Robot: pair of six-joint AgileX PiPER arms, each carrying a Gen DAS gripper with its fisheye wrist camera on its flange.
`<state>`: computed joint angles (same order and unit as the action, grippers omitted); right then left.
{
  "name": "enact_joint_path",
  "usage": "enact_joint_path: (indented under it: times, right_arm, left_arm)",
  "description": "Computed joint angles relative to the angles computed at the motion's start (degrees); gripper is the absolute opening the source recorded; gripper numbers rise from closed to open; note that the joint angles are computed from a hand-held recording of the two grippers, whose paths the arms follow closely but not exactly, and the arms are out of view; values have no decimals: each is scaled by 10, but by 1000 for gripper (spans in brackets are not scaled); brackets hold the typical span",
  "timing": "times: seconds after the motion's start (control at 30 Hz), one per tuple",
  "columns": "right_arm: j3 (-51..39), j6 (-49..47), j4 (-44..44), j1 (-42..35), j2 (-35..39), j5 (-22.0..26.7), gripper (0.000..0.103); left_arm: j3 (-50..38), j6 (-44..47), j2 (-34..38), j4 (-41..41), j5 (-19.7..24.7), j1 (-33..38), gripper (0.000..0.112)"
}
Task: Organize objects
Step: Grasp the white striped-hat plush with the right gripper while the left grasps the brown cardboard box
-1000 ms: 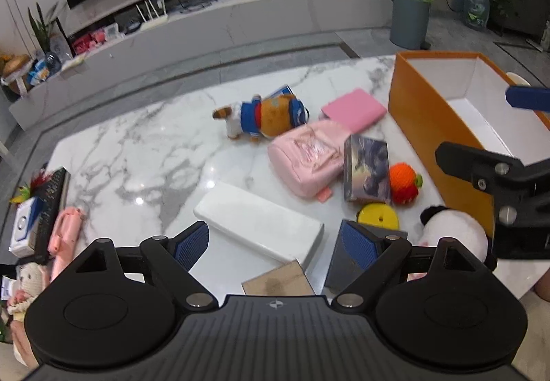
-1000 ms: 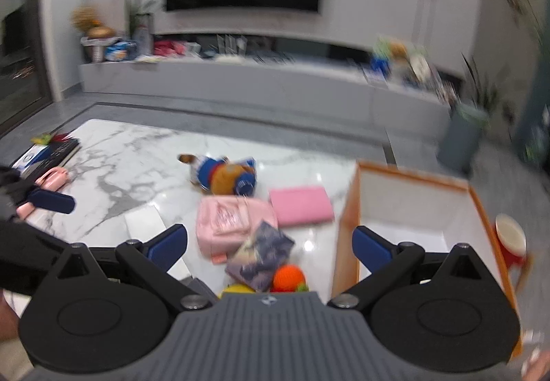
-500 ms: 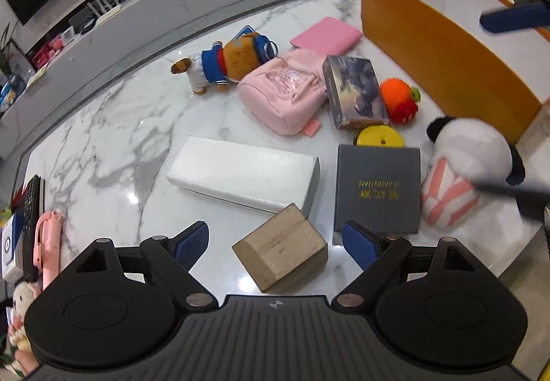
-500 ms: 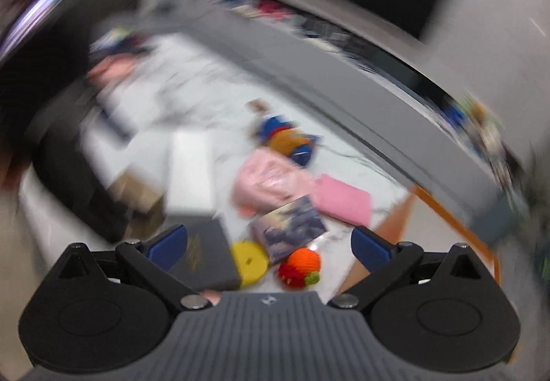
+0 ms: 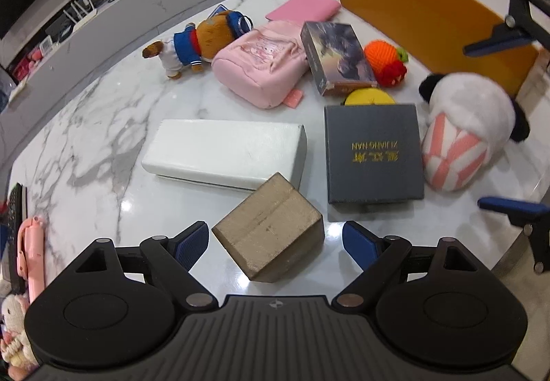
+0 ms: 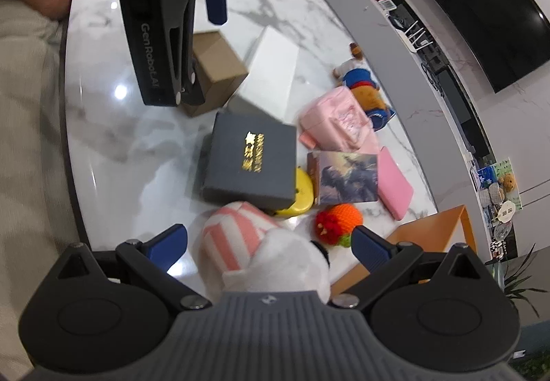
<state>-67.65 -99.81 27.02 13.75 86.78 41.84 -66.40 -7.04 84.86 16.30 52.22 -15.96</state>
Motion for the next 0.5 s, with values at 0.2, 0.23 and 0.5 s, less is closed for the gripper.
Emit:
enact_joint_path:
  times: [0.2, 0.23, 0.5]
  right_arm:
    - [56, -17, -29, 19, 0, -102, 101]
    - [59, -16, -31, 19, 2, -104, 101]
    - [74, 28, -48, 28, 7, -139, 77]
  left_arm:
    - [20, -3, 2, 4, -18, 3, 102]
    - [24, -4, 2, 4, -21, 3, 102]
    - [29, -2, -2, 17, -10, 3, 76]
